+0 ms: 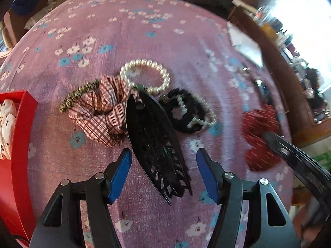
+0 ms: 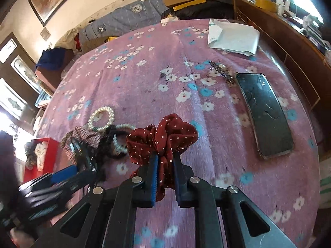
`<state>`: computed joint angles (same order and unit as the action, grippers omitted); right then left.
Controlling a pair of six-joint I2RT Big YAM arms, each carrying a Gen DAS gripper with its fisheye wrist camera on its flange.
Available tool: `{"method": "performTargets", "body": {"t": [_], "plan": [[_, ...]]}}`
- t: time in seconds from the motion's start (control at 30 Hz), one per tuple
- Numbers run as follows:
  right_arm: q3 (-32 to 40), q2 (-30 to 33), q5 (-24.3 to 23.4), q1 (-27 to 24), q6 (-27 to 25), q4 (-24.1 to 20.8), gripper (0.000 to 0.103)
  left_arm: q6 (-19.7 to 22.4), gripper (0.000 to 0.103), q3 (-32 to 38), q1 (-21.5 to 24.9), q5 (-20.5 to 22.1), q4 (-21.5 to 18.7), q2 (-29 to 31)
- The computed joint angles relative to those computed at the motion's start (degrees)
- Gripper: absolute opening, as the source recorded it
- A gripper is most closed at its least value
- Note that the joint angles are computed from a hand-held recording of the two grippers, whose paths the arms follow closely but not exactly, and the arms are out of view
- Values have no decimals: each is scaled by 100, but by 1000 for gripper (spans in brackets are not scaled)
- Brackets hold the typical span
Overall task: Organize jewelry
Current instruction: 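Carry both held items to the red tray and open both tools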
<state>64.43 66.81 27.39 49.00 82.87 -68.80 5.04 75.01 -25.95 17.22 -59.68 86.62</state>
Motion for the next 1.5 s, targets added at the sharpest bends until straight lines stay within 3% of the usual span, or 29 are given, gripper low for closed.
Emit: {"method": "performTargets", "body": {"t": [0.07,0.17,0.3,0.47,0.6,0.87,1.0,1.1,1.2,1.3,1.5], "plan": [[53,-32,105,204,199,-149,14,-27,38,39,24,147,-111,78],[153,-62,279,506,485,-336,15,17,35,-78,160,495,-62,-79],[325,-3,399,749,633,-450,15,313,34,-119,500,1189,-334,-391],[634,206,452,891,461,-359,15,623,34,-56,1148,1727,-760,-790],[1133,599,411,922,-55,-121,15,936,34,49,1999,1934,-1145,-1014],[2349,1718,-137,779,-1503,689,15,1348,34,387,3665,1388,-1253,-756],[3208,2544,-711,690,-2208,1011,15,1371,34,652,4086,995,-1063,-371],[3773,3095,-1105,633,-2492,1083,15,1361,34,815,4214,810,-1019,-149],[4436,3731,-1450,575,-2643,923,15,1466,34,843,4194,355,-717,-98],[5089,4332,-1734,540,-2809,683,15,1781,34,757,4105,-181,-285,-138],[6072,5224,-2048,520,-2963,284,16,2502,35,790,3921,-834,-107,81]]}}
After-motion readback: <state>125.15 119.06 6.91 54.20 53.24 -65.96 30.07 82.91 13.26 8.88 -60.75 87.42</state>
